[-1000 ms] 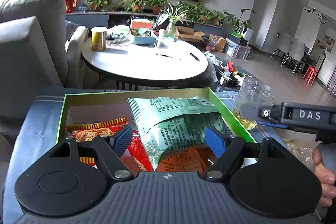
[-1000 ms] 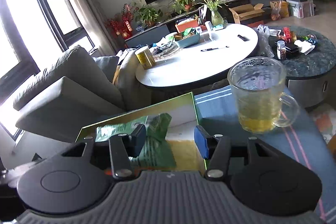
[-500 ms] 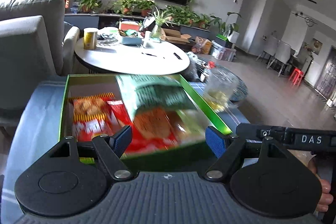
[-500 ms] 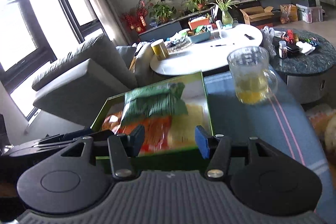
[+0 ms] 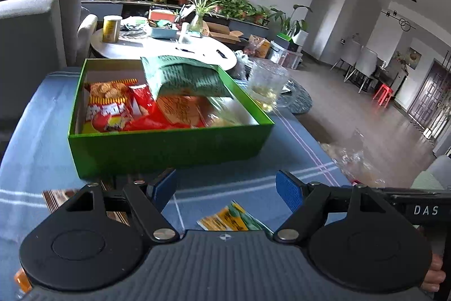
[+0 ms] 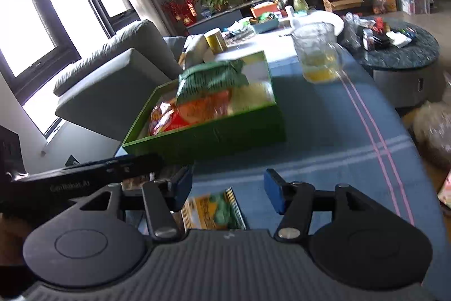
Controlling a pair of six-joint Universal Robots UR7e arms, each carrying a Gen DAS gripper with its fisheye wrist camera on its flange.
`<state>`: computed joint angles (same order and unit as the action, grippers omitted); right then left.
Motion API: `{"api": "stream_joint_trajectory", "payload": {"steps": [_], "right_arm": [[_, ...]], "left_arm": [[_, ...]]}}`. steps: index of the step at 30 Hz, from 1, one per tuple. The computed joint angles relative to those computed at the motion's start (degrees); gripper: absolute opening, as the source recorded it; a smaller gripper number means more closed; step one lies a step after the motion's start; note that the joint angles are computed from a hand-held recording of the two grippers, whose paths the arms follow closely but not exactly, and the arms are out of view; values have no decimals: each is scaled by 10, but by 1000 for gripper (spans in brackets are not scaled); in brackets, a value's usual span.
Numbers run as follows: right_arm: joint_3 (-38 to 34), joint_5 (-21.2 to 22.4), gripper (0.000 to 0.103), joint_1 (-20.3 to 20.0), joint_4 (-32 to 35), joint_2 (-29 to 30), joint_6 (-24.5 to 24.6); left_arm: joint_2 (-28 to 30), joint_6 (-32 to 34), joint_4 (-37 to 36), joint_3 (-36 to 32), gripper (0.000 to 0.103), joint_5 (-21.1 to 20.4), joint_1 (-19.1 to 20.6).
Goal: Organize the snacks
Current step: 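Move the right gripper to the red chip bag and grasp it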
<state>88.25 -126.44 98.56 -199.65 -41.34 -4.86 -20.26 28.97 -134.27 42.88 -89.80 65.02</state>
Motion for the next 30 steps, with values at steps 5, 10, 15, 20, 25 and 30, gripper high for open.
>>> {"api": "stream_joint_trajectory", "payload": {"steps": [5, 10, 15, 20, 25, 30], "right_arm": [[45, -33, 59, 8, -18, -10, 29], [79, -66, 59, 17, -32, -16, 47], [104, -108, 59, 30, -37, -21, 68], [139, -142, 62, 35, -16, -34, 118], [162, -119, 62, 20, 19, -44, 191], [149, -95, 62, 11, -9, -28, 180]], "left_arm": [[-33, 6, -17, 62, 78, -6, 0], [-57, 10, -25, 109, 78, -6, 1], [-72, 13, -28, 133, 78, -10, 1], [-81, 12, -34, 147, 78, -14, 1], [-83, 18, -32, 153, 78, -10, 1], [-78, 19, -28, 149, 78, -7, 1]]}}
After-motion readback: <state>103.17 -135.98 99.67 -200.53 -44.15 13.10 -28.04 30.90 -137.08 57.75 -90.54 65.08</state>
